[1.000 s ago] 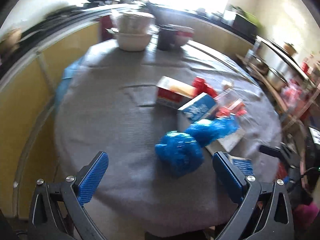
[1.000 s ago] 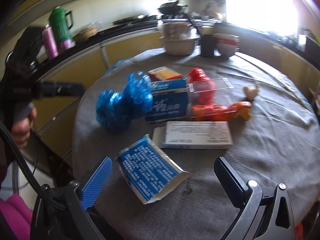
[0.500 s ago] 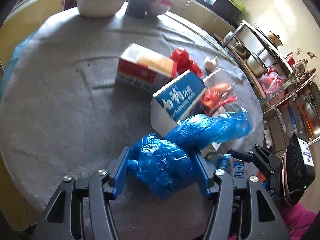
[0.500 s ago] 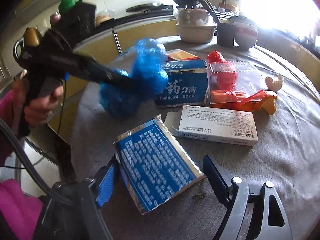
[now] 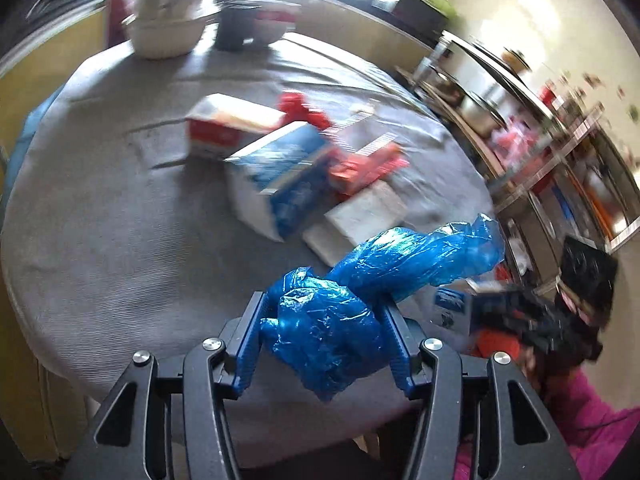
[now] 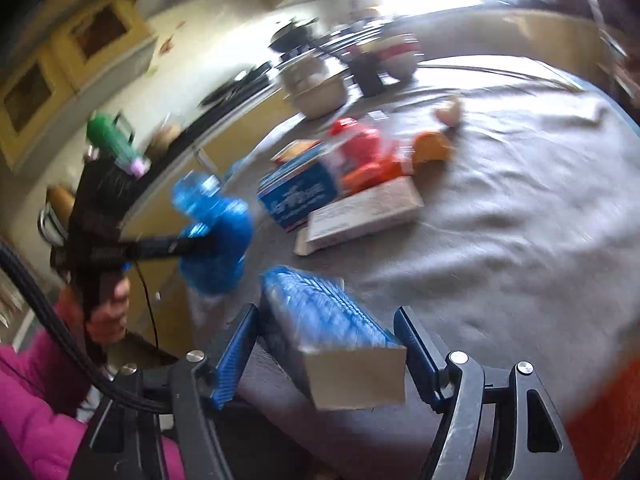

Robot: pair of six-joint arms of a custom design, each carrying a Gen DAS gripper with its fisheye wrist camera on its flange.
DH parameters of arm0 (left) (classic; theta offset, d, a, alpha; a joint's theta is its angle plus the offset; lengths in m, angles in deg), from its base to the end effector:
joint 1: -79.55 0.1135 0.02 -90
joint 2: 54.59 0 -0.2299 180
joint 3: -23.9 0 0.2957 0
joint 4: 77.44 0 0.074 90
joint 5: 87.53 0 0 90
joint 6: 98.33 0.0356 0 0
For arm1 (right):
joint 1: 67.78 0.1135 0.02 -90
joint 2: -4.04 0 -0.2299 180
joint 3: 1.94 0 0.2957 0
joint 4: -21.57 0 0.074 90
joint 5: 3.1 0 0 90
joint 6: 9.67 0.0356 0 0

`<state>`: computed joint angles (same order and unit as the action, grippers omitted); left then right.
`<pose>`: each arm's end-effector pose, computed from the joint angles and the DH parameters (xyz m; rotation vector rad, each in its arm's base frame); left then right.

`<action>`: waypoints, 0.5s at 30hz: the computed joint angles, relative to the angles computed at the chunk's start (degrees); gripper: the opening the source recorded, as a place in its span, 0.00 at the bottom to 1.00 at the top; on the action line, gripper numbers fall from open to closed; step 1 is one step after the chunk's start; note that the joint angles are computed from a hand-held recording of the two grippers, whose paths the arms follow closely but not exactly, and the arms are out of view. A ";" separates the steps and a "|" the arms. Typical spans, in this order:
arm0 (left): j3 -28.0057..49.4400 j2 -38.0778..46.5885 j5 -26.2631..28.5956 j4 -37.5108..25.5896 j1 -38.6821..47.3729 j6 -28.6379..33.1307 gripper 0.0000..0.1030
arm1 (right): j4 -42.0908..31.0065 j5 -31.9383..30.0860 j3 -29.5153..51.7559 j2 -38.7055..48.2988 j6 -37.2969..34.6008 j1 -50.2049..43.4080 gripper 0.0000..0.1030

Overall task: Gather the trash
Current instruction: 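Grasp the blue plastic bags with the left tool while the right tool grasps the blue medicine box, then drop the blue bags into the red basket with the left tool while the right tool drops the blue box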

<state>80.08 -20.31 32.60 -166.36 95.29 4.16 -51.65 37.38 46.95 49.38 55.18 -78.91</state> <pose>0.1447 0.0222 0.2568 0.0679 2.5812 -0.5452 0.1890 -0.0096 0.2043 -0.4890 2.3537 0.9163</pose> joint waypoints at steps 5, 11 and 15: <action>2.17 -0.09 -6.32 5.77 -22.72 -13.41 0.55 | -10.14 -4.16 5.19 10.12 -12.67 -18.46 0.70; 6.87 11.66 -14.50 15.57 -47.14 -24.03 0.55 | -18.20 -3.63 13.42 23.77 -25.98 -39.26 0.70; 12.06 22.86 -16.69 21.26 -58.22 -26.51 0.55 | -18.81 -1.04 20.30 33.48 -29.56 -51.28 0.70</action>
